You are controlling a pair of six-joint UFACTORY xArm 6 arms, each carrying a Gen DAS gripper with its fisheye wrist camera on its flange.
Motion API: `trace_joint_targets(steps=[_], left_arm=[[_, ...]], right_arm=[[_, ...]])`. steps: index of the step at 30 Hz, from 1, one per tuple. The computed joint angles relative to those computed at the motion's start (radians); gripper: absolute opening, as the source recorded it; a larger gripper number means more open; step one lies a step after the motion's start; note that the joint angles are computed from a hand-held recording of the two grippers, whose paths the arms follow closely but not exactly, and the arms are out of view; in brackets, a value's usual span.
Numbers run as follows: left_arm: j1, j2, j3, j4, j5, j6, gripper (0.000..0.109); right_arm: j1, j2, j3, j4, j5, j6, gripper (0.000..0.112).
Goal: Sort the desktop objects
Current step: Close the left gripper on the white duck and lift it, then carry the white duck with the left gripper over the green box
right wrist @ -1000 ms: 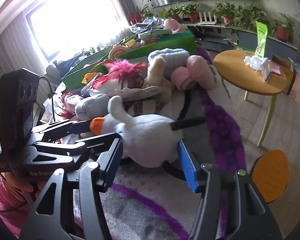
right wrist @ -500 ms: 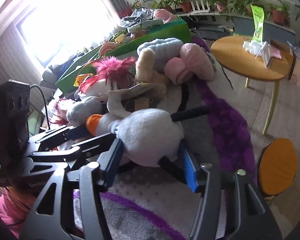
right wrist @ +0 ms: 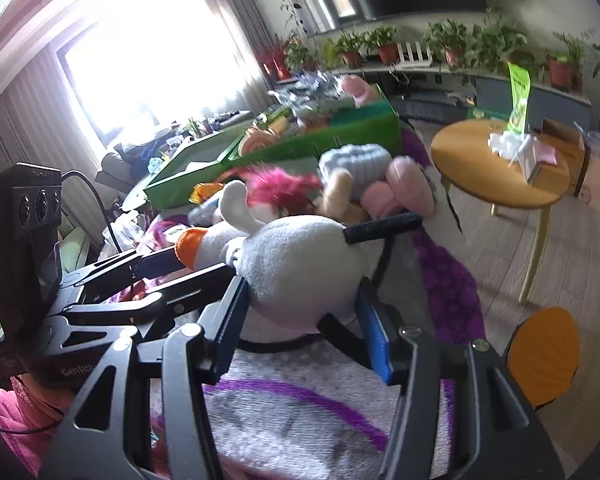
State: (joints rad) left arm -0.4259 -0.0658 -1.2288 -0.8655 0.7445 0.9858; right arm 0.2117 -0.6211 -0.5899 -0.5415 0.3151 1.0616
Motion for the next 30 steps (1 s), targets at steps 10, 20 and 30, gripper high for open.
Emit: trace_joint_targets(steps=[10,20,30], left_arm=[[0.064,-0.066,-0.004,-0.047,-0.011,0.038,0.058],[0.123,-0.059,-0.079,-0.096,-0.018,0.062,0.058],[0.176,-0.009,-0.172,-0.095,-0.013,0.055,0.058]], right_arm=[[0.064,0.038,-0.113,-0.117,0.023,0.046,0.055],[0.111,0.126,-0.265,-0.208,0.051,0.055,0.055],[0.123,0.234,-0.386,-0.157,0.020,-0.012,0.055]])
